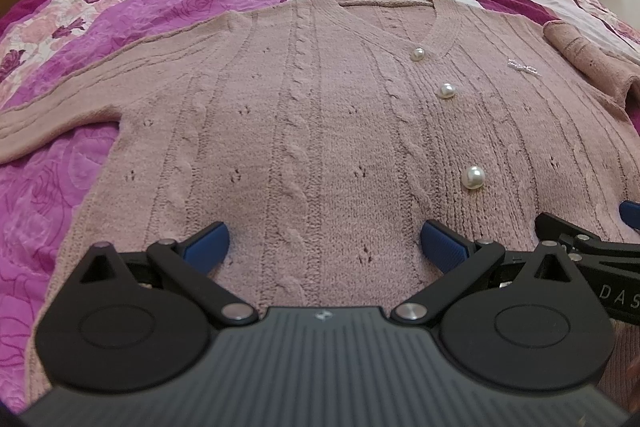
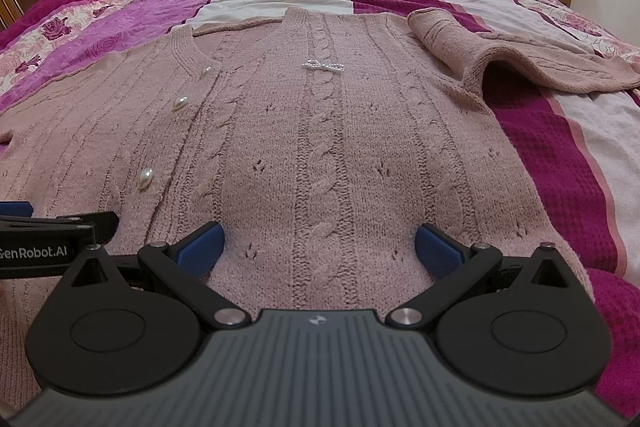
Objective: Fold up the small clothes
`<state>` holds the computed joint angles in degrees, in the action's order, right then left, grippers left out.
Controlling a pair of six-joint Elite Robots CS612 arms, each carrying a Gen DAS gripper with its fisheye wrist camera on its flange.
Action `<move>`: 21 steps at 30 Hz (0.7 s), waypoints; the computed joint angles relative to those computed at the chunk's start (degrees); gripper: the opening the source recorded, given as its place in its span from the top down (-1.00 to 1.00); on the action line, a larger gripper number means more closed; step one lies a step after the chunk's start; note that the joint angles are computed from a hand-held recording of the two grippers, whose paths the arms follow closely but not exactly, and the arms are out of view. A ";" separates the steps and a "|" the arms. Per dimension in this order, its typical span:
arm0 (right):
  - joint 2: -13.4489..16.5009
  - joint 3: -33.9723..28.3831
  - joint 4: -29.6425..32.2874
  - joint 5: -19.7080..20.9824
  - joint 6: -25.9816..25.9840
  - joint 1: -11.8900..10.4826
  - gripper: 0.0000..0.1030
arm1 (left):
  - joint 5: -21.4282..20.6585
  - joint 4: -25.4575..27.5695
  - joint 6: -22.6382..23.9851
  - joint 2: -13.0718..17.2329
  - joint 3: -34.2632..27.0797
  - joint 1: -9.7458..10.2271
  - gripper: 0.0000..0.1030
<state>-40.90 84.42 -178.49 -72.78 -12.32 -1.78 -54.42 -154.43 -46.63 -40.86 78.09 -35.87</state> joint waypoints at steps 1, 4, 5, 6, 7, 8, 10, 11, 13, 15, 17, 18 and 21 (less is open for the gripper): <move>0.00 -0.01 0.01 0.00 -0.01 -0.01 -1.00 | 0.40 0.37 0.11 0.48 -0.99 -0.16 -1.00; 0.00 -0.03 0.07 -0.09 -0.10 0.02 -1.00 | 0.82 -0.37 0.32 0.52 -0.67 -0.27 -1.00; 0.00 -0.04 0.09 -0.15 -0.18 0.03 -1.00 | 0.75 -0.36 0.23 0.49 -0.63 -0.24 -1.00; 0.00 -0.06 0.11 -0.19 -0.25 0.03 -1.00 | 0.66 -0.34 0.22 0.45 -0.59 -0.21 -1.00; 0.00 -0.08 0.13 -0.21 -0.30 0.02 -1.00 | 0.58 -0.09 0.10 0.45 -0.70 -0.24 -1.00; 0.17 -0.45 0.37 -0.18 -0.37 -0.05 -1.00 | 0.47 -0.03 0.02 0.42 -0.67 -0.21 -1.00; 0.24 -0.64 0.55 -0.19 -0.44 -0.09 -1.00 | 0.16 0.59 -0.11 0.37 -0.87 -0.15 -1.00; 0.05 -0.26 0.39 -0.30 -0.43 0.00 -1.00 | -0.12 1.09 -0.26 0.32 -1.01 -0.08 -1.00; -0.18 0.05 0.51 -0.41 -0.46 0.03 -1.00 | -0.73 2.23 -0.46 0.25 -1.40 0.05 -1.00; -0.25 -0.10 1.28 -0.62 -0.38 0.13 -1.00 | -1.30 2.88 -0.45 0.12 -1.57 0.19 -1.00; -0.21 -0.73 2.63 -0.78 -0.43 0.23 -1.00 | -1.72 3.67 -0.27 0.00 -1.76 0.28 -1.00; -0.29 -0.85 3.18 -0.70 -0.43 0.21 -1.00 | -1.96 4.24 -0.29 0.11 -2.19 0.36 -1.00; -0.49 -1.42 5.21 -0.33 -0.75 0.11 -1.00 | -2.86 5.35 -0.73 -0.12 -2.47 0.54 -1.00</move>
